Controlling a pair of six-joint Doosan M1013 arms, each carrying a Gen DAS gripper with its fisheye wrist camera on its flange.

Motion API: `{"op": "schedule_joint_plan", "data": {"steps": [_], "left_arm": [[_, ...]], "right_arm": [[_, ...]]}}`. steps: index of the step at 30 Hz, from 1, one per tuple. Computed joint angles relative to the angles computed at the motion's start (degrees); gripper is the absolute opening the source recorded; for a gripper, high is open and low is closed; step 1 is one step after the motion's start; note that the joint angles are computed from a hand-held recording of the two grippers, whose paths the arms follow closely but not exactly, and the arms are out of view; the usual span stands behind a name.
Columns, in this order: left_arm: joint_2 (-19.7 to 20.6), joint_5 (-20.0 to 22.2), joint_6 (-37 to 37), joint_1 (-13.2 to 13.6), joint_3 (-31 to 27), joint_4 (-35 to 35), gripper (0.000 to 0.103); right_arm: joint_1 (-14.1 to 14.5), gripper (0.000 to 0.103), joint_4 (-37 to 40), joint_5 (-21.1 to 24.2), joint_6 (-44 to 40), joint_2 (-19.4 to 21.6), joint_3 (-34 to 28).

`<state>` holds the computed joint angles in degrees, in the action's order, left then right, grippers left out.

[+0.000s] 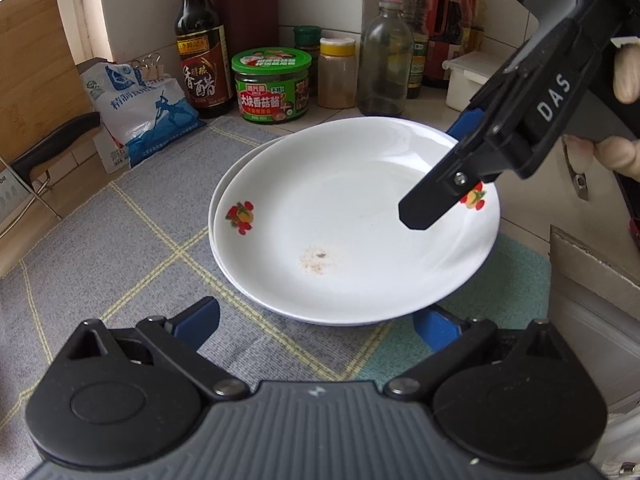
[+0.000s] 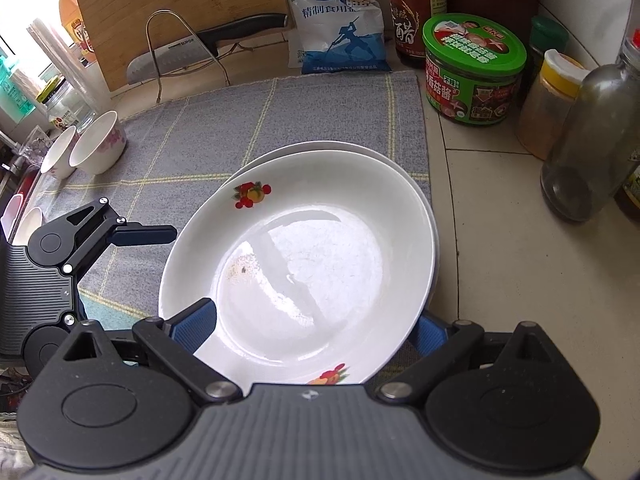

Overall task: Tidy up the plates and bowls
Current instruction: 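Open the right tool and withdraw it from the plate stack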

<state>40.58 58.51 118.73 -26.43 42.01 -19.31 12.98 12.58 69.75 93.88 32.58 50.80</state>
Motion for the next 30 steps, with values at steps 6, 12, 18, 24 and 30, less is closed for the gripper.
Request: {"op": "schedule_joint_plan", "data": {"steps": [6,12,18,24,30], "left_arm": [[0.2,0.5,-0.5,0.3,-0.2,-1.0,0.102],[-0.5,-1.2,-0.3,0.4,1.4,-1.7,0.102],[-4.2,-8.2,-1.5,0.8,7.3,-2.1,0.102],[-10.6,-19.8,-12.0,1.8,16.6,4.3,0.102],[-16.6,-27.0,-30.0,3.8,25.0,19.8,0.102]], "right_arm": [[0.9,0.101,-3.1,2.4,2.9,0.3,-1.1],[1.1,0.103,-3.4,2.2,3.7,-0.3,0.2],[3.1,0.103,-9.5,-3.2,1.6,-2.2,2.4],[6.9,0.103,-17.5,-15.9,-2.7,-4.2,6.2],[9.3,0.103,-12.8,-22.2,-9.5,-2.5,4.5]]}}
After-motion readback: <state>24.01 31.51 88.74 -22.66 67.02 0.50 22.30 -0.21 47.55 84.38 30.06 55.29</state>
